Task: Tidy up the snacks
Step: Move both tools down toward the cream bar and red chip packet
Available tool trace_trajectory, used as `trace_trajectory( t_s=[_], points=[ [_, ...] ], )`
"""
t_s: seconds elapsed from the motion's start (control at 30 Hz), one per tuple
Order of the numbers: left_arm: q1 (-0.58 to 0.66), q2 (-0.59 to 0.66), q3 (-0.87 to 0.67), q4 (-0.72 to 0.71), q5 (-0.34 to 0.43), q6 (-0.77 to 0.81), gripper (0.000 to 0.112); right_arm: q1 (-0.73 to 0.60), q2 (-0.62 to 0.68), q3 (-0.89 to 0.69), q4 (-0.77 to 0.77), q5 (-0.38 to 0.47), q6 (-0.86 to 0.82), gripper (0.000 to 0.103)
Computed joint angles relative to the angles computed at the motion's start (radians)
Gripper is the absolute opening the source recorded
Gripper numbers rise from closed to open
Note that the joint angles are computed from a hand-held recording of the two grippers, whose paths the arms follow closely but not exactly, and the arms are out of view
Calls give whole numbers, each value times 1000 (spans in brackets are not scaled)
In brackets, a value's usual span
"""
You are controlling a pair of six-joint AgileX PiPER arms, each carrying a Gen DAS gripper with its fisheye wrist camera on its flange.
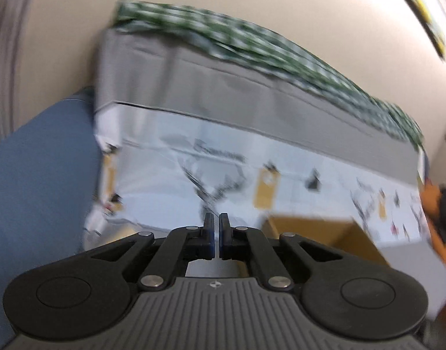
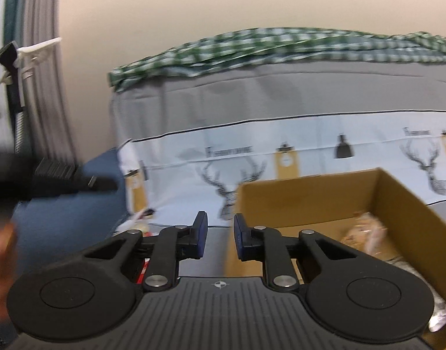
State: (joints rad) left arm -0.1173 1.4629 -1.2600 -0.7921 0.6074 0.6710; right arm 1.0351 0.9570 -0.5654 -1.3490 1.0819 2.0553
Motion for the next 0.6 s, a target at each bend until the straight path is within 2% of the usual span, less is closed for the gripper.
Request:
trace_trajectory(
  t_s=[0.13,0.23,0.33,0.37,0.43,0.47,0.5,0.53,0.6],
  points=[
    [110,126,-85,-44,8,18,2,6,65,-36,-11,-73,-3,21],
    [134,222,-167,105,78,-111,2,0,115,-71,-8,-139,-32,21],
    [122,283,-225,181,80,-135,6,-24,170,-118,0,-206,-91,23],
    [121,299,-240,194,85,-137,7,-47,193,-137,11,-236,-114,27],
    [108,319,-253,251,80,-183,16,-137,273,-195,38,-353,-155,38],
    [106,328,-257,275,76,-204,26,-182,319,-228,57,-407,-185,51],
    [111,336,-260,275,80,-209,28,-229,378,-271,80,-463,-223,67],
    [117,342,-261,254,87,-197,28,-280,456,-325,106,-521,-265,73],
    [130,357,-268,198,99,-154,30,-339,589,-420,142,-560,-313,76]
  ],
)
